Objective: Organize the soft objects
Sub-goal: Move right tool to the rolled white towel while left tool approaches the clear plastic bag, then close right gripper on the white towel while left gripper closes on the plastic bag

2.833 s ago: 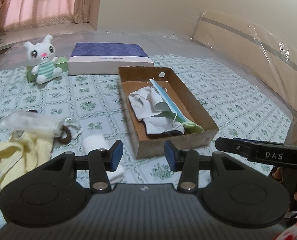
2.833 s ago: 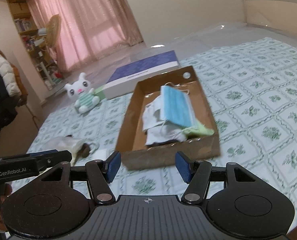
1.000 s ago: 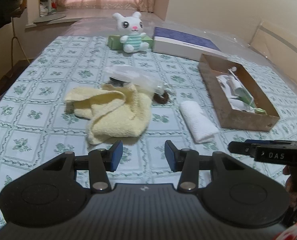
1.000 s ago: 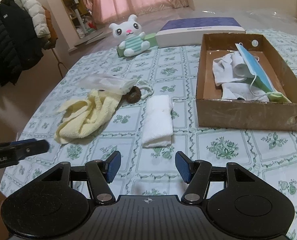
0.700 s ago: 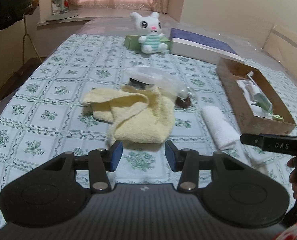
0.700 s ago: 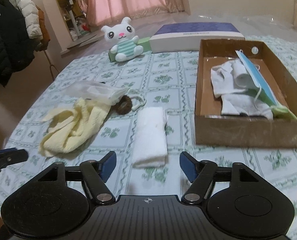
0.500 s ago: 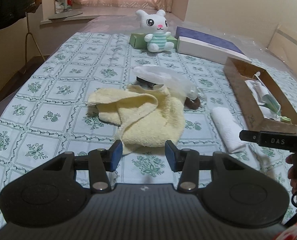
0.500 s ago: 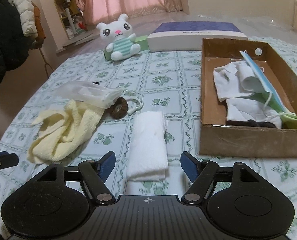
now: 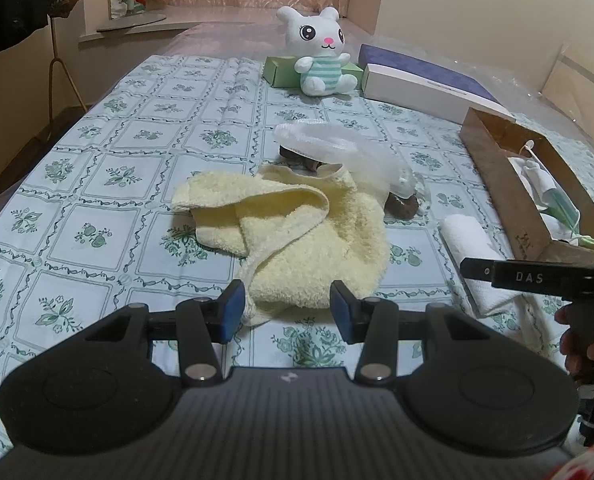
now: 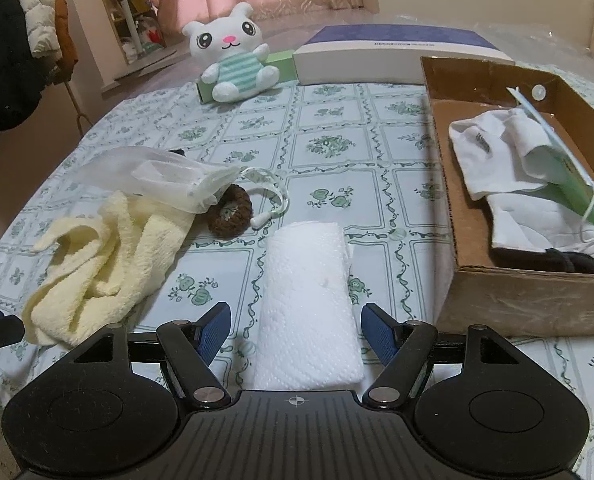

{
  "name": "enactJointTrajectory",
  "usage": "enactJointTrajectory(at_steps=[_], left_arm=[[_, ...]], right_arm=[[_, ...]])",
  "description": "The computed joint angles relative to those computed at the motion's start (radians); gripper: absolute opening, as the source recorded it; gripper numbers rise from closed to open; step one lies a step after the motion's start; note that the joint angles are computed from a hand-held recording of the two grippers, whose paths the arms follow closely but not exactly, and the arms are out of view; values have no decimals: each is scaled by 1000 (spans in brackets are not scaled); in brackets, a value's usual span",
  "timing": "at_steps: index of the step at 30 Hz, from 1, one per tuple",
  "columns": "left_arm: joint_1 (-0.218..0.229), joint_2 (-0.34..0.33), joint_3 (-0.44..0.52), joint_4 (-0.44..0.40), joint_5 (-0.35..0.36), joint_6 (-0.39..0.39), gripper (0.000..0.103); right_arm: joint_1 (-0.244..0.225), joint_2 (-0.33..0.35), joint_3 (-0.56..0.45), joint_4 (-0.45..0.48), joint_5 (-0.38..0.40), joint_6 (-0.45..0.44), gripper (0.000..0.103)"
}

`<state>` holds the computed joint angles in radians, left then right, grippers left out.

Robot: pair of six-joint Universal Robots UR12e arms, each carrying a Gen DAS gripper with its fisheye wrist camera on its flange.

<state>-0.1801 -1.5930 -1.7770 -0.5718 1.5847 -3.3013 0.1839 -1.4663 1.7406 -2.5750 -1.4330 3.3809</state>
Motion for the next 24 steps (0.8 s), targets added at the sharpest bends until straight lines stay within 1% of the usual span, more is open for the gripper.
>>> enactJointTrajectory(at_steps=[7, 16, 18, 20, 21, 22, 23, 24], left_arm=[[1, -17, 10, 22, -11, 5, 43], [-2, -37, 24, 45, -27, 9, 43], [-3, -41, 28, 49, -31, 10, 43], [-4, -46, 33, 54, -34, 9, 43], [-5, -48, 34, 56, -36, 9, 43], [-6, -50, 37, 59, -37, 10, 43], [-7, -53, 38, 62, -38, 11, 43], [-7, -55, 41, 66, -38, 12, 43]], right_arm=[[9, 18, -4, -10, -27, -3, 72], [37, 39, -10, -39, -105, -60, 71], [44, 42, -10, -46, -126, -77, 65], [49, 43, -6, -61, -144, -96, 53], [50, 43, -5, -67, -150, -106, 51], [50, 43, -4, -70, -151, -113, 49], [49, 43, -4, -72, -148, -119, 43], [48, 43, -3, -77, -145, -125, 40]])
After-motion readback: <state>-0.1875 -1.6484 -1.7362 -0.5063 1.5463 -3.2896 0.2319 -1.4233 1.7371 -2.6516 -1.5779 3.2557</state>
